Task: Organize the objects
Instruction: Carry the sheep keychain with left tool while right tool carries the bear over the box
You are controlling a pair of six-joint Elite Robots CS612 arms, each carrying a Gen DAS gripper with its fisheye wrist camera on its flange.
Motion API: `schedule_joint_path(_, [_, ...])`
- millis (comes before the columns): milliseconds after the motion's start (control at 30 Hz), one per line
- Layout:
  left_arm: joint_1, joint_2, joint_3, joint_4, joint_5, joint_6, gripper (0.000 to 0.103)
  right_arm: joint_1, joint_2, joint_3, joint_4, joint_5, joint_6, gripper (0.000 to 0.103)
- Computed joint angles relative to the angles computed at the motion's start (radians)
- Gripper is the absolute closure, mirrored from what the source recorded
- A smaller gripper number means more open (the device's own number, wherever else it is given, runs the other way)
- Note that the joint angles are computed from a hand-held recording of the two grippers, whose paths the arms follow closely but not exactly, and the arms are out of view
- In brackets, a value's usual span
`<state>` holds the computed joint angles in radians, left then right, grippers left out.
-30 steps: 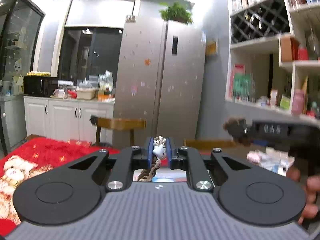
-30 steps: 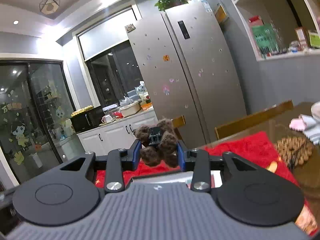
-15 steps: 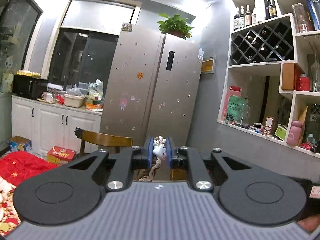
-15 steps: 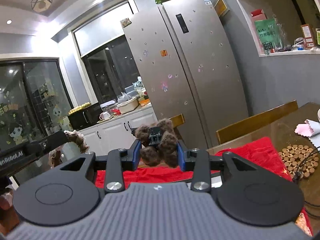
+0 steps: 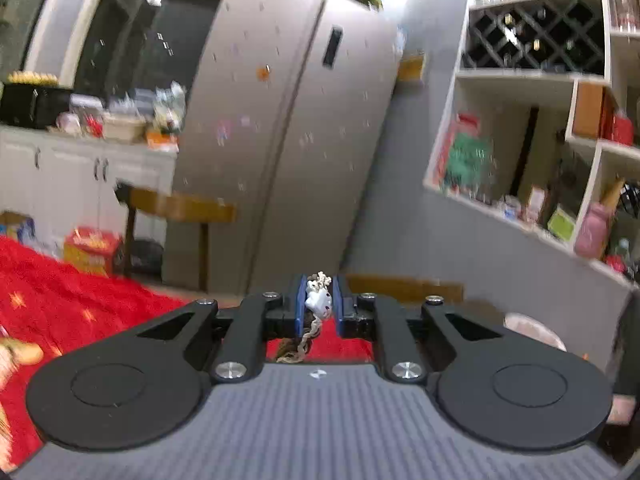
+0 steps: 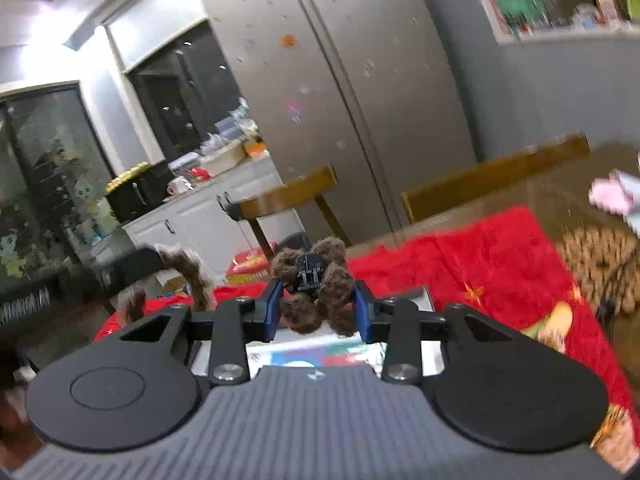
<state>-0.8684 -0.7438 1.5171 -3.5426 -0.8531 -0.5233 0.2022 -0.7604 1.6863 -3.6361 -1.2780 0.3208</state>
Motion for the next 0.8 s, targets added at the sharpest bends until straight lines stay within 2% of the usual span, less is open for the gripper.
schedule_joint_path(67, [0.009, 0.022, -0.013, 0.02, -0.051, -0.035, 0.086, 0.009, 0.015, -0.017, 0.075, -0.042, 0.01, 0.062])
schedule_joint_path(133, [0.022, 0.033, -0.027, 0.089, -0.119, -0.076, 0.086, 0.011, 0.018, -0.025, 0.111, -0.046, 0.004, 0.062])
schedule_joint_path(200, [0.036, 0.049, -0.036, 0.124, -0.196, -0.125, 0.087, 0.012, 0.031, -0.046, 0.199, -0.06, 0.005, 0.062])
schedule_joint_path(400, [0.074, 0.083, -0.068, 0.253, -0.297, -0.237, 0.086, 0.016, 0.048, -0.065, 0.278, -0.062, -0.003, 0.062])
schedule_joint_path(633, [0.085, 0.095, -0.066, 0.279, -0.289, -0.261, 0.086, 0.019, 0.054, -0.079, 0.321, -0.075, -0.013, 0.062])
schedule_joint_path(800, [0.079, 0.091, -0.072, 0.336, -0.222, -0.249, 0.086, 0.02, 0.053, -0.081, 0.332, -0.06, -0.031, 0.062])
